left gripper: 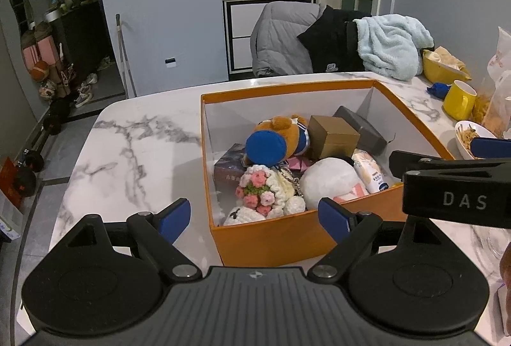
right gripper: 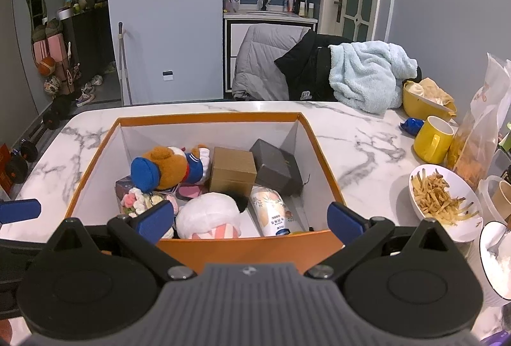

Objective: Organize objects

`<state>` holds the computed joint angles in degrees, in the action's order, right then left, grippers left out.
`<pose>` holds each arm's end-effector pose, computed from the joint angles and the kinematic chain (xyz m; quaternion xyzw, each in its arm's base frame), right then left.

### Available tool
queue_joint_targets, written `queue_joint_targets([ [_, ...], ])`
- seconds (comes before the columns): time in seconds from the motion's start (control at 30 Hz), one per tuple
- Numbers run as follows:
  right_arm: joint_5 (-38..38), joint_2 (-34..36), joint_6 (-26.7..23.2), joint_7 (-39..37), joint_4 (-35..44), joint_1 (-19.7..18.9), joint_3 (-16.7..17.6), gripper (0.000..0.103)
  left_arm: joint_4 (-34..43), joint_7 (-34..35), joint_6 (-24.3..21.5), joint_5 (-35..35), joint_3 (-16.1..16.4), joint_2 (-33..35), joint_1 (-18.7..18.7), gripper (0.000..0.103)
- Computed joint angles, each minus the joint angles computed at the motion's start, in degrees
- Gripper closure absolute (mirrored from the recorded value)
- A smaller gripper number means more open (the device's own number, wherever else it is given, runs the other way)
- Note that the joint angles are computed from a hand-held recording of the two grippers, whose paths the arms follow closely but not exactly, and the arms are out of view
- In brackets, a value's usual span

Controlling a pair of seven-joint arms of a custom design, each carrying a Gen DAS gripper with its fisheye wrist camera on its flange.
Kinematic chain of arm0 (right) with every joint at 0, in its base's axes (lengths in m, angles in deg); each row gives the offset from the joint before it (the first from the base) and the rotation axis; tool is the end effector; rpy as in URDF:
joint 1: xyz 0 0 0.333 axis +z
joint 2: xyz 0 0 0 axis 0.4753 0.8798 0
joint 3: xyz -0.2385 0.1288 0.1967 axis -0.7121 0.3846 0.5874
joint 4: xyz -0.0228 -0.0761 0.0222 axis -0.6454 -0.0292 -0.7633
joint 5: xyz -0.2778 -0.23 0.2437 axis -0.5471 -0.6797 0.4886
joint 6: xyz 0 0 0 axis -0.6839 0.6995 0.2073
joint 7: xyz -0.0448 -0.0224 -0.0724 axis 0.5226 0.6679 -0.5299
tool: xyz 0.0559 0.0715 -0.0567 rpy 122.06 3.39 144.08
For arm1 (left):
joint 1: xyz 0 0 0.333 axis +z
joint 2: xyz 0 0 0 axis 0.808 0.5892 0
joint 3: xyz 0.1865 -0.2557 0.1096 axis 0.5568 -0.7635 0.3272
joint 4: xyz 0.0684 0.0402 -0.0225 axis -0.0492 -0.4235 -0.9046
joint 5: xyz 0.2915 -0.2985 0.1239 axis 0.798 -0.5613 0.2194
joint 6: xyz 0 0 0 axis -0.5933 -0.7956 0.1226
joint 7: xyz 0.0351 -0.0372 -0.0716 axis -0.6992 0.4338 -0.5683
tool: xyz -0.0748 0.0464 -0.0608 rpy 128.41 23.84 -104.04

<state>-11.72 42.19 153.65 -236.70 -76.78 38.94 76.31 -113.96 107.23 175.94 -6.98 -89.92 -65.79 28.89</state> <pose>0.4635 0.1748 0.3776 -0.5584 0.7007 -0.3568 0.2644 0.4653 -0.2586 0.3496 -0.5190 0.7573 -0.3148 0.2407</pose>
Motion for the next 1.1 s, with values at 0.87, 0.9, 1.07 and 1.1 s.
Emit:
queue_joint_targets([
  [0.87, 0.4, 0.6, 0.0, 0.1, 0.1, 0.2, -0.1, 0.001, -1.5, -3.7, -0.6, 4.2, 0.8, -0.9, -1.2, 0.0],
  [0.9, 0.5, 0.6, 0.1, 0.1, 0.0, 0.2, -0.1, 0.001, -1.6, -3.6, -0.7, 4.2, 0.8, -0.9, -1.2, 0.0],
  [1.07, 0.9, 0.7, 0.3, -0.1, 0.0, 0.2, -0.1, 0.001, -2.6, -5.8, -0.8, 7.0, 0.7, -1.3, -1.0, 0.0],
  [1.1, 0.9, 0.7, 0.3, -0.1, 0.0, 0.2, -0.1, 0.001, -3.0, -7.1, -0.8, 8.4, 0.6, -1.4, -0.9, 0.0],
])
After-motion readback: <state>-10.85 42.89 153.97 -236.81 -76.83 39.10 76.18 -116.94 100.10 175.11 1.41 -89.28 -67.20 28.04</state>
